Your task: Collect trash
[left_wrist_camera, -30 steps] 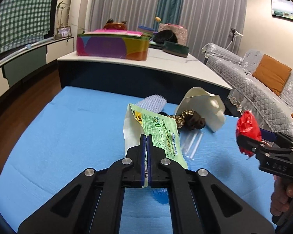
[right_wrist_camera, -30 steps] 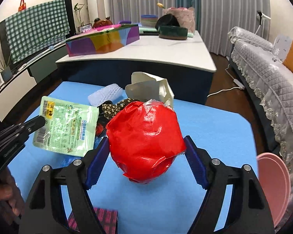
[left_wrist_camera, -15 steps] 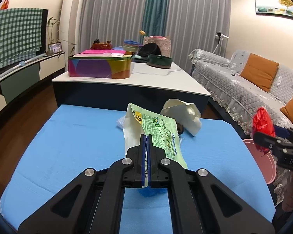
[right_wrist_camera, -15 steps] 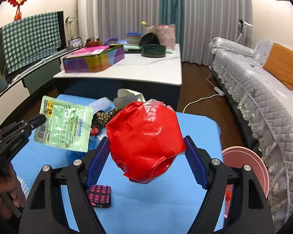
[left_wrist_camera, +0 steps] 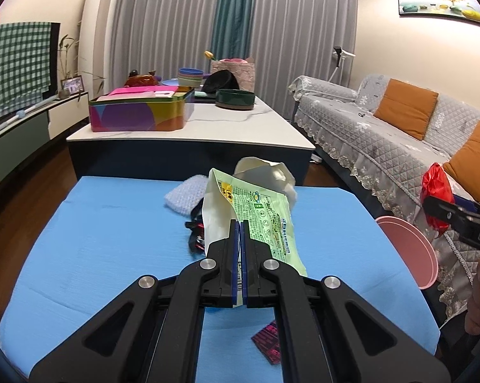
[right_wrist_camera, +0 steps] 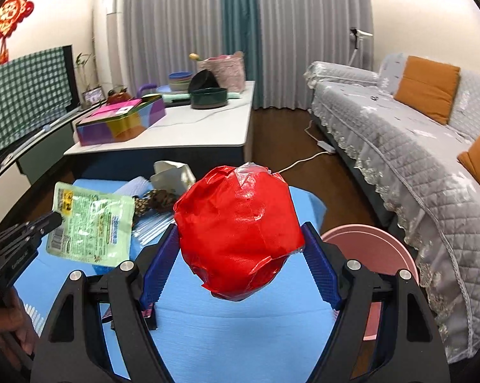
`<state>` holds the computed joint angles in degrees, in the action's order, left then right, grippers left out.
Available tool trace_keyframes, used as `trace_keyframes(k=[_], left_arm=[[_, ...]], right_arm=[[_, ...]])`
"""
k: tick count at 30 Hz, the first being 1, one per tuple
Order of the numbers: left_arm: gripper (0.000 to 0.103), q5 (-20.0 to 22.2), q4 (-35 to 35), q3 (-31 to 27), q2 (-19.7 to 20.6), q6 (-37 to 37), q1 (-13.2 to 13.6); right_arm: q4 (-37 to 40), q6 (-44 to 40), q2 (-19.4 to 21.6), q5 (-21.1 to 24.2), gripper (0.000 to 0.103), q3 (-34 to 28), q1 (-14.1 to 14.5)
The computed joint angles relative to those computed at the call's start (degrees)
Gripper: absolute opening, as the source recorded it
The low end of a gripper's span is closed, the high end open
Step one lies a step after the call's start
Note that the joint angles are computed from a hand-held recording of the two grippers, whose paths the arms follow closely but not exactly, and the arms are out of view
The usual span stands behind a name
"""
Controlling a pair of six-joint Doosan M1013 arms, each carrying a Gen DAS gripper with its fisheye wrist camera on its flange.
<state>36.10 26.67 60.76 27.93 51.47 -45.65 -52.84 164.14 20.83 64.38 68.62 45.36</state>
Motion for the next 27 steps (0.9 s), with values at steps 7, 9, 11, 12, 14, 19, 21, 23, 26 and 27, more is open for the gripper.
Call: trace_keyframes(k=[7,9,11,12,14,19,21,23,26,27], left_arm=[[0.001,-0.6,-2.0,-0.3,0.2,2.1,-0.5],[0.001,-0.8,-2.4,-0.5,0.3,2.8,-0.7],[0.001,-0.9,-2.9,-0.8,0.5,3.6,-1.0],[0.001,-0.9,-3.1,-0.9,0.7,4.1,-1.1],[0.001,-0.8,-3.6,-1.3,0.9,4.7,-1.3],[0.001,-0.5,-4.6,-2.2,1.6,6.1,-1.8],[0.001,-0.4,-5.0,-2.6,1.9,6.7,-2.0],[0.001,-0.4,-5.5,-3.1,2.2,7.3,-2.2],[0.001,-0.2,-6.3,-3.9,2.8,8.6,-2.6],[0.001,-0.2,-6.5,-4.1,2.9,8.9,-2.7]], right_arm=[[-2.2,3.5,-1.6,2.0,0.076,2.5,0.1],[-2.8,4.5,-2.2,2.6,0.076,3.3,0.2],[-3.3,5.3,-2.7,3.0,0.076,4.0,0.1],[-3.5,5.6,-2.8,3.2,0.076,4.2,0.1],[-4.0,6.0,-3.2,3.8,0.076,4.8,0.1],[-4.5,7.9,-4.6,4.8,0.076,6.9,-0.1],[-4.6,8.3,-5.0,5.1,0.076,7.6,-0.1],[-4.9,9.0,-5.5,5.5,0.076,8.3,-0.2],[-5.2,9.6,-6.0,6.1,0.076,9.1,-0.4],[-5.3,9.9,-6.2,6.2,0.076,9.3,-0.4]])
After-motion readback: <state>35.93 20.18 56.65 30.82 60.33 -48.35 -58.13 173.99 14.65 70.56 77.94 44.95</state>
